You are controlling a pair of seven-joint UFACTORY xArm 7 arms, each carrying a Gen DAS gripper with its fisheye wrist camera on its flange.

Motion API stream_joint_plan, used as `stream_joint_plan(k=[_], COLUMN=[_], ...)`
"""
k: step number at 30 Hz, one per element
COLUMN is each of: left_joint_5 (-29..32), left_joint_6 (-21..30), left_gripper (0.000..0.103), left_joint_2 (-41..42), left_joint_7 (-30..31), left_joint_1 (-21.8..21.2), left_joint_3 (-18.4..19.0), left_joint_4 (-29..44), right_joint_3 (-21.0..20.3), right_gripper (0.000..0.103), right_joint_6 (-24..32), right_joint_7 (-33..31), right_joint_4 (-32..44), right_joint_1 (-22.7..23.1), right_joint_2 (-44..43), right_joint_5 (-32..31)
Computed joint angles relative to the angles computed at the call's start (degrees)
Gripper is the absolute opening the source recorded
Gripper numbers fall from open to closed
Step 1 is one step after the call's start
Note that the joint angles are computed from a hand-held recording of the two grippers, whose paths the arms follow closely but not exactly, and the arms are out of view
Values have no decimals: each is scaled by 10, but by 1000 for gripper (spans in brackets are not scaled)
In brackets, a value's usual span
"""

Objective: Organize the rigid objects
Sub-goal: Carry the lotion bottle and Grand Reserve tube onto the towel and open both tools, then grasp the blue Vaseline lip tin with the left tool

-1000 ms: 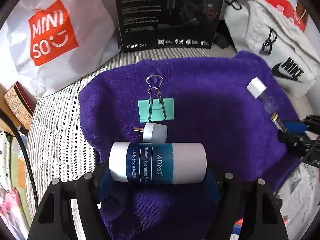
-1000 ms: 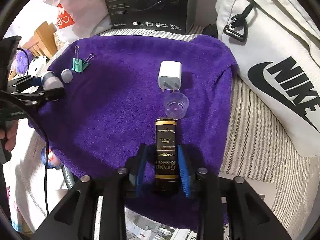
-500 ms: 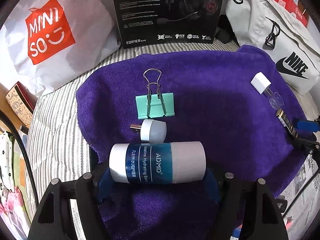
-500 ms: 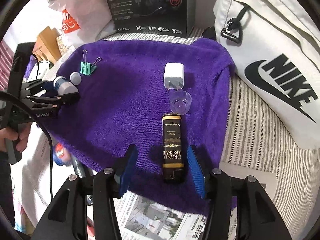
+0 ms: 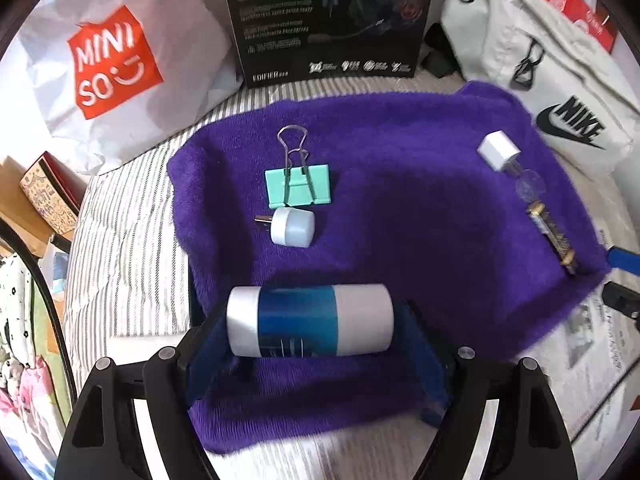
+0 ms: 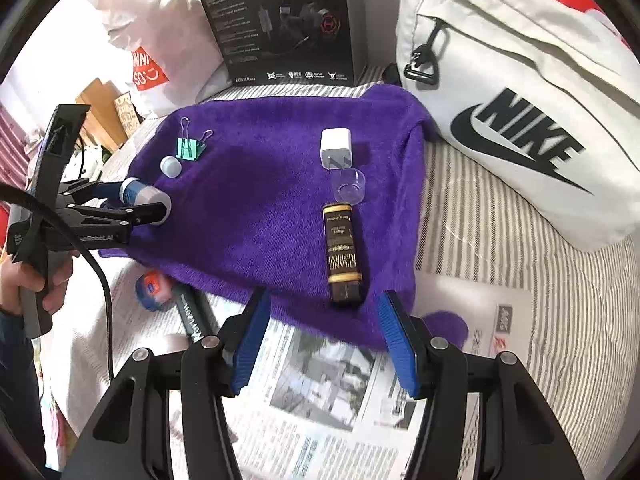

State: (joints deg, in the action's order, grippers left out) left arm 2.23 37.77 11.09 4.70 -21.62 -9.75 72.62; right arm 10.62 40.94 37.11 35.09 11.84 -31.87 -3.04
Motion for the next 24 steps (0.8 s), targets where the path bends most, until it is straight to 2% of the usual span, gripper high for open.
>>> stream_joint_plan(k=[5,15,24], left_joint_5=[-50,-127,-181], left_joint_6=[-21,-32,-48], left_gripper=[82,82,82], left_joint_2=[-68,-158,-170], left_joint_7=[44,103,163], left_joint_1=[10,8,-17], left_joint_3=[-9,-3,-5], left_joint_4=[-66,-161,-197], right_joint_3=[16,37,48], right_gripper=[56,57,57], right_joint_6=[23,79,119], right_joint_7=[34,82,114], right_joint_4=[-25,-61,-85], right_joint_1=[6,33,51], right_joint_2=[-49,-147,-200], right_joint_5=[3,16,28])
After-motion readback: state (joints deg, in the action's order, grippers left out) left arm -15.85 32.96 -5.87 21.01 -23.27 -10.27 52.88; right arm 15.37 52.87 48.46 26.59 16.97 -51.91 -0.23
